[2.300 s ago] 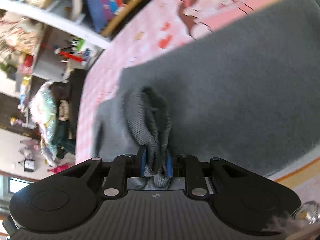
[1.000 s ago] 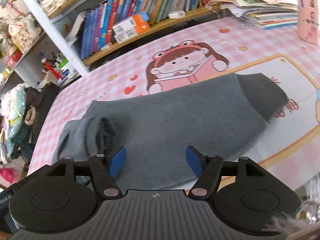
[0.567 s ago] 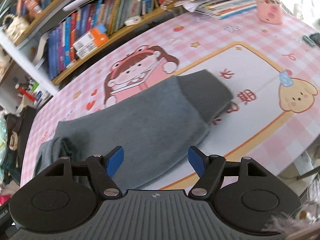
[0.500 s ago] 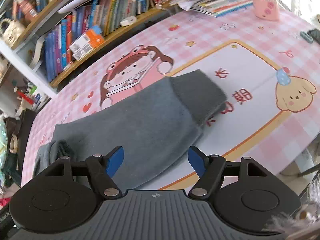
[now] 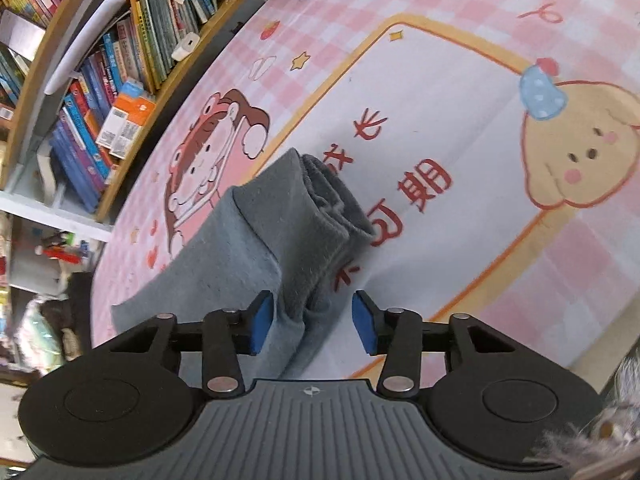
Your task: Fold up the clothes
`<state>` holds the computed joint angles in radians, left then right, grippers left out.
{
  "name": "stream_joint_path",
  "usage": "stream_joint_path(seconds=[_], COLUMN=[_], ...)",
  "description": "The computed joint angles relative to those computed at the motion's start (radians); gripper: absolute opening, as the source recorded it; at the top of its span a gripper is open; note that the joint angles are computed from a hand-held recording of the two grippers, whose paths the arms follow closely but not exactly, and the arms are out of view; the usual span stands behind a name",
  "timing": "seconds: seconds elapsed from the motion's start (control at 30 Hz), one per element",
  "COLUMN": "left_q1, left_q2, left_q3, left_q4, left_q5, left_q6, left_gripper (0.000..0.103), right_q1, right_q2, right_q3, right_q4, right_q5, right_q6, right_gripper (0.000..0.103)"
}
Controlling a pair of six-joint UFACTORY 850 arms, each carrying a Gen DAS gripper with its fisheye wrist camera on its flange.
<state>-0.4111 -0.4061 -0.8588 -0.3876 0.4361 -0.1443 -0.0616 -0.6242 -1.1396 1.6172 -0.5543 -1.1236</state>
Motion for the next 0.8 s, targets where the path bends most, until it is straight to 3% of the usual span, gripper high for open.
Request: stream_joint_path(seconds=[0.13,0.27,0.4,0.47,0.6,0.8], left_q1=[-0.022,-0.039,-0.052,-0.056,-0.069,-0.083], left_q2=[-0.002,-0.002,-0.006,-0.011,-0.015,0.0], left_q3=[-0.009,-0.019,-0.028,-0.035,-0.046,-0.035], left_q4=[-0.119,-0.234,-0.31,-0.335,-0.392,-0.512], left_q5=[-0.011,-0.014,-0.008,-0.013,-0.016,0.014], left_q6=[0.092,0.172,0.213,0.232,0.288,0.373], left_gripper=[0.088,0.088,0.088,0.088,0.088,0.088], right_q1=[-0.006,0.005,-0.011,-0.019,-0.014,-0.022], right_q2=[-0.037,-0.049,-0.015,-0.014,-0.059,-0.109], right_q3=[-0.042,-0.07,-0.025,-0.021,-0.081,-0.135], right_q4=[-0.015,-0.064,0.154,0.191,0.047,-0.024], right_q5=[-0.05,-0.017,-0.125,-0.182,-0.123,-0.132], right_q6=[-0.007,-0.008,-0.3,-0.357,-0.185,-0.038], right_gripper=[0.036,0.017,0.014,0.014,0.014,0.02])
